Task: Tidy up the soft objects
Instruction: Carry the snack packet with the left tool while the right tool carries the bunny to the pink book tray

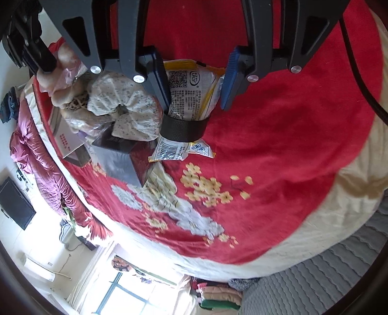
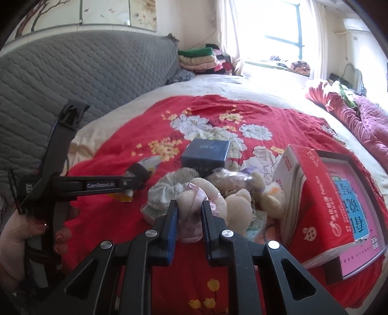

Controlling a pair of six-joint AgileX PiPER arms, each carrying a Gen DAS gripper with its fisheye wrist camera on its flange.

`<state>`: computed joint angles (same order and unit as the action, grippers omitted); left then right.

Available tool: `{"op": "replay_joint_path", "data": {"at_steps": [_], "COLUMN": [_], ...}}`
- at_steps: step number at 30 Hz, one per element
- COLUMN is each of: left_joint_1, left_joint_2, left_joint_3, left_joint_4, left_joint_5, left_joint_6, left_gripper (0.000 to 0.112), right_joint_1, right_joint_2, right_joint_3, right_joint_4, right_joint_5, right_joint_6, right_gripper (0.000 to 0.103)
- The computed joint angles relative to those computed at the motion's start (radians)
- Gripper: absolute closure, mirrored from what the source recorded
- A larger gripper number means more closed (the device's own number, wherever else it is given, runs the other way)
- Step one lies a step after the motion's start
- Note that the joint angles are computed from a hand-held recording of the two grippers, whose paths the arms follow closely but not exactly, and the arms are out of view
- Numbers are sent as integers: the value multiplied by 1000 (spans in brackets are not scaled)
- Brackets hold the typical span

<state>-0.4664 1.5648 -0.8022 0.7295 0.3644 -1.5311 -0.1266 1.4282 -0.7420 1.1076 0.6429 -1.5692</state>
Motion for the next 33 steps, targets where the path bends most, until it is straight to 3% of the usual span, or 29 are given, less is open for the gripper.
{"op": "replay_joint_path", "data": {"at_steps": [16, 24, 33], "left_joint_1": [-282, -396, -486], "left_joint_2": [-71, 23, 161], "left_joint_3": [-177, -397, -653], "left_joint_4": [20, -5, -37], "left_joint_5": [328, 487, 597], "left_joint_6": [-22, 65, 192], "left_gripper": [71, 71, 71], "right_joint_1": [-157, -320, -514], "right_joint_2": [-134, -107, -14], "right_joint_3": [-53, -194, -351], "right_joint_4": [18, -16, -19], "right_joint_5": [164, 239, 339], "right_joint_6": [35, 116, 166], "right_gripper": [85, 85, 85]}}
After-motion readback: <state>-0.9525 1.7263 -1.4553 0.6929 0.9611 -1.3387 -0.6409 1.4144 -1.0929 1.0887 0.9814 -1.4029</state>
